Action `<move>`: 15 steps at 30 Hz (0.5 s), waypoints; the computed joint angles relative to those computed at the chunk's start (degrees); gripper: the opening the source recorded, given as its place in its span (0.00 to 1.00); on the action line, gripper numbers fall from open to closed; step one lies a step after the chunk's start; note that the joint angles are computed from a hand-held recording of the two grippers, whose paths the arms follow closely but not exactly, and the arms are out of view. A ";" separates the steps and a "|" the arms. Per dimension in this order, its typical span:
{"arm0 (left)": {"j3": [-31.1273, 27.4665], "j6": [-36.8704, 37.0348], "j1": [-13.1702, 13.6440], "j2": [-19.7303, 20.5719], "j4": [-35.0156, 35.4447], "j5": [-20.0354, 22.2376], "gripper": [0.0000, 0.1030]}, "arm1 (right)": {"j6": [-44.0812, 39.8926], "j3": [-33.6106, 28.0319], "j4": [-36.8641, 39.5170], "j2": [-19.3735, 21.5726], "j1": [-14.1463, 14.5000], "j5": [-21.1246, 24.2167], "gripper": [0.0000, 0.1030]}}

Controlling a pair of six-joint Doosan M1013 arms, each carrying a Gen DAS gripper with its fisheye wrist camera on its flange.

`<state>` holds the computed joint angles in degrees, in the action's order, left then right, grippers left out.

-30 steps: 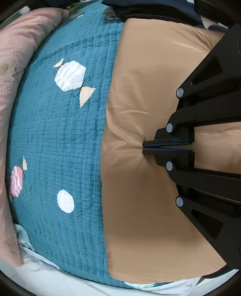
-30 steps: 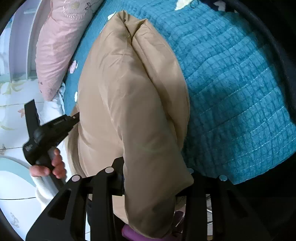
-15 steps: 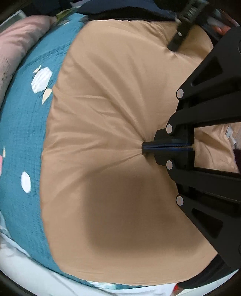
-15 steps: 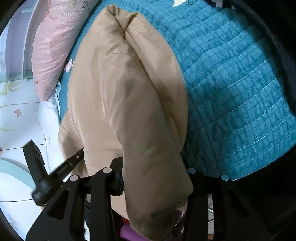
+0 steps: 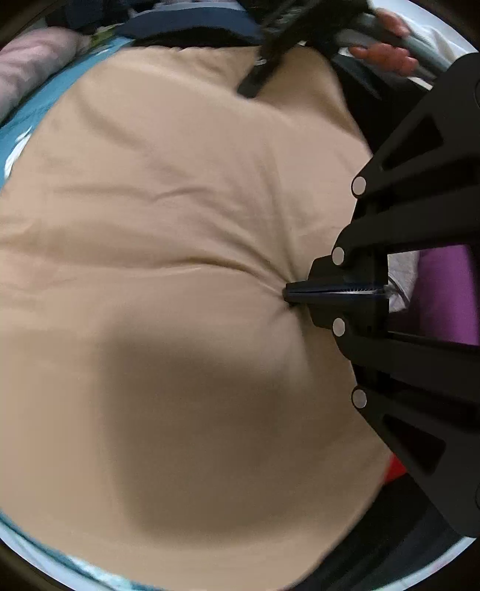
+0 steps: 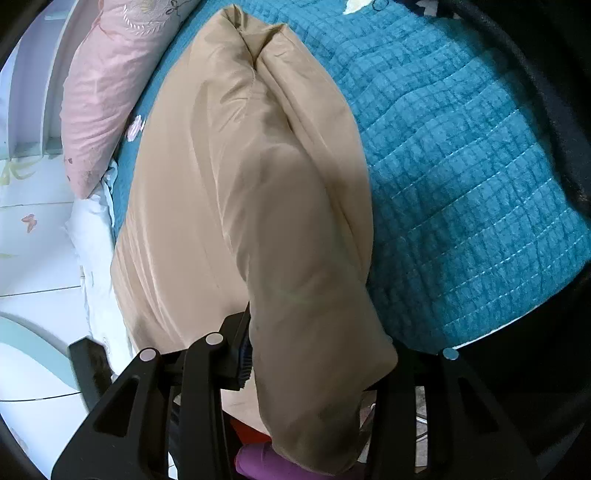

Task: Fold large clothes
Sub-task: 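Lift the jacket edge with the left tool and fold it toward the right tool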

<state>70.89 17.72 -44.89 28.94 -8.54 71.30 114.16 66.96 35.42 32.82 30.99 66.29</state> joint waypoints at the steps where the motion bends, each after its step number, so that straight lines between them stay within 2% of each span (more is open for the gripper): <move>1: -0.42 0.86 -0.29 0.24 -0.03 1.10 0.01 | 0.06 0.04 0.11 -0.02 -0.02 -0.11 0.37; 3: 0.56 -0.38 -0.69 0.77 -0.43 1.94 0.01 | -0.45 0.71 0.64 -0.27 -0.26 -0.54 0.37; 5: 3.09 -1.44 -0.24 0.55 -2.07 -1.62 0.03 | -0.46 0.77 1.14 -0.10 -0.33 -0.44 0.37; 9: 2.75 -0.48 1.38 -0.43 -7.58 -2.27 0.00 | -0.77 0.95 0.73 -0.32 -0.46 -0.26 0.37; 11: 2.09 0.25 1.46 -1.57 -6.18 -4.17 0.00 | -1.34 1.28 0.98 -0.53 -0.66 -0.22 0.37; 13: -0.60 -1.22 1.42 -1.35 -1.39 -1.45 0.00 | -1.60 1.70 1.72 -0.65 -0.86 -0.48 0.37; 15: -1.73 -0.59 2.00 -0.90 0.55 -0.95 0.00 | -1.59 1.96 2.22 -0.66 -1.07 -0.54 0.37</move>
<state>69.16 17.13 -42.89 28.05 -7.98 70.35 112.57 68.92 37.64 32.15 29.93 65.75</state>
